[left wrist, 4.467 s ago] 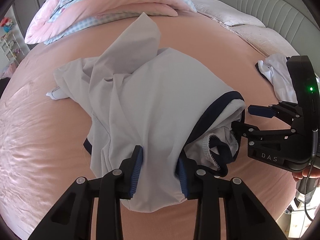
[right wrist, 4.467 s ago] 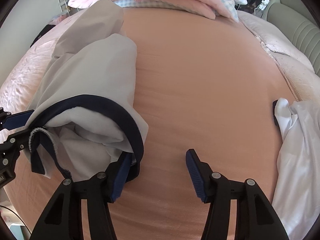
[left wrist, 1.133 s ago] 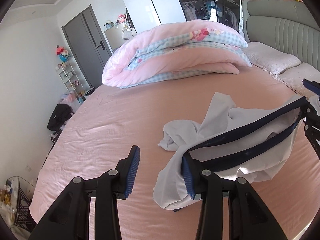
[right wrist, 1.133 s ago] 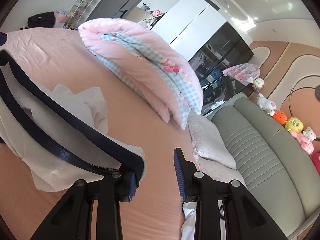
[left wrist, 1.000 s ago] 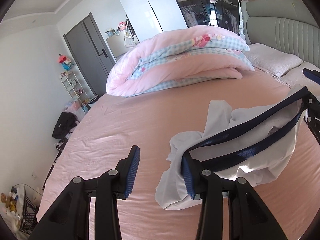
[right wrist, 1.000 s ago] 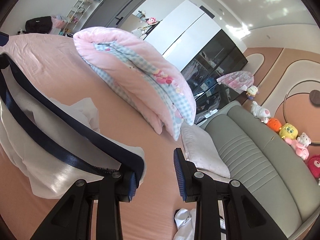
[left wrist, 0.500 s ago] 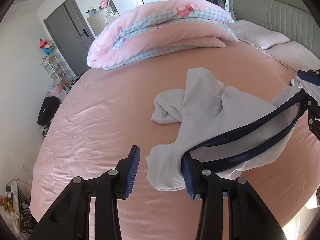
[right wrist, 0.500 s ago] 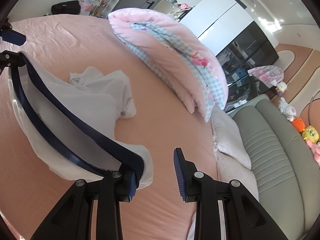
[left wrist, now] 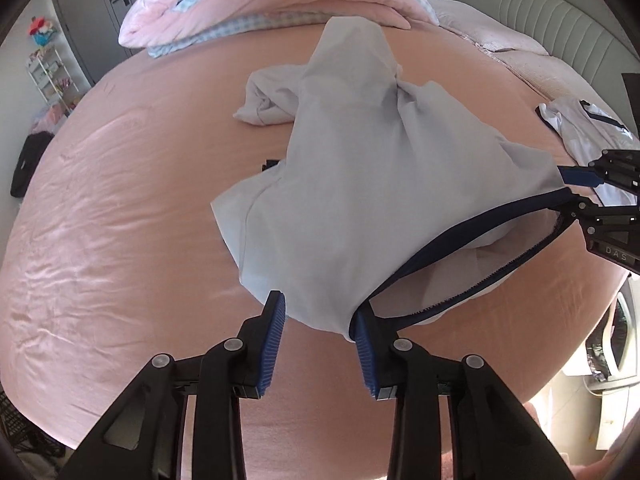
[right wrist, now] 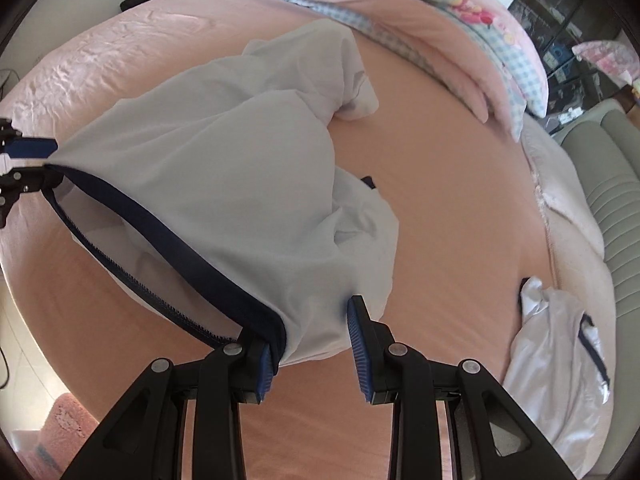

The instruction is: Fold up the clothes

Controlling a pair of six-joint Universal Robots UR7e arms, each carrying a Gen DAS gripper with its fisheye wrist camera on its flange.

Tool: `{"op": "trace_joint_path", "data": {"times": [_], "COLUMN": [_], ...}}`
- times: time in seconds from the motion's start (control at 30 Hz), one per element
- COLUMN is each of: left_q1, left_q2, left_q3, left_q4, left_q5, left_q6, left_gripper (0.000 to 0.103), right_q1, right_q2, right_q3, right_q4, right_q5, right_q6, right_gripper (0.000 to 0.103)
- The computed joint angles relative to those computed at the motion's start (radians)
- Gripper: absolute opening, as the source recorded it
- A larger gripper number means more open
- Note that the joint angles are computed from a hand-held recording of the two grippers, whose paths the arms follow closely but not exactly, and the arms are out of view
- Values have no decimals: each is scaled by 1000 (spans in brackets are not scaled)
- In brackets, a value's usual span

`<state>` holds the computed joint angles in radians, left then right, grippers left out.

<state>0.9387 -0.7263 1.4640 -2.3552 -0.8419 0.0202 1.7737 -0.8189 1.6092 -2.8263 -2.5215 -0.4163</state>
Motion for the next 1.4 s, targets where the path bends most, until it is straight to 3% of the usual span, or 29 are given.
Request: {"op": "trace_joint_path", "data": {"times": [0.1, 0.27, 0.43, 0.67, 0.8, 1.0, 1.17, 1.27, 1.3, 1.33, 1.4], "left_q1": [9, 10, 28, 21, 15, 31, 21, 3, 4, 14, 41], "left_q2": [-1, -9, -18, -47, -52, -62, -77, -62, -68, -79, -111], "left_q3": [3, 27, 27, 59, 75, 71, 91, 102, 105, 111, 96], "left_q4": [17, 14, 82, 83, 111, 161, 180, 259, 287, 278, 283], "left_q5": [-21, -30, -66, -91, -83, -126, -106, 99, 138, 136, 29], "left_q6": [-26, -10, -84, -108, -115, -161, -184, -224, -224, -258, -320], "left_gripper": [29, 26, 21, 21, 21, 21, 21, 20, 20, 20, 20], "right_q1": [-12, -18, -26, -6, -3, 2, 13, 19, 19, 16, 9], "right_q2": [-32, -40, -48, -39, -57, -62, -71, -72, -76, -92, -123], "right_q3": [24, 58, 66, 109, 128, 152, 177, 195, 201, 208, 213], "right_q4": [98, 128, 156, 111, 162, 170, 178, 174, 177, 192, 229], "right_q5": [48, 36, 47, -61, -53, -66, -91, -121, -125, -107, -55], "right_q6": [108, 145, 188, 151, 213, 216, 223, 222, 228, 255, 298], "right_gripper": [30, 30, 30, 30, 30, 30, 30, 30, 30, 30, 30]}}
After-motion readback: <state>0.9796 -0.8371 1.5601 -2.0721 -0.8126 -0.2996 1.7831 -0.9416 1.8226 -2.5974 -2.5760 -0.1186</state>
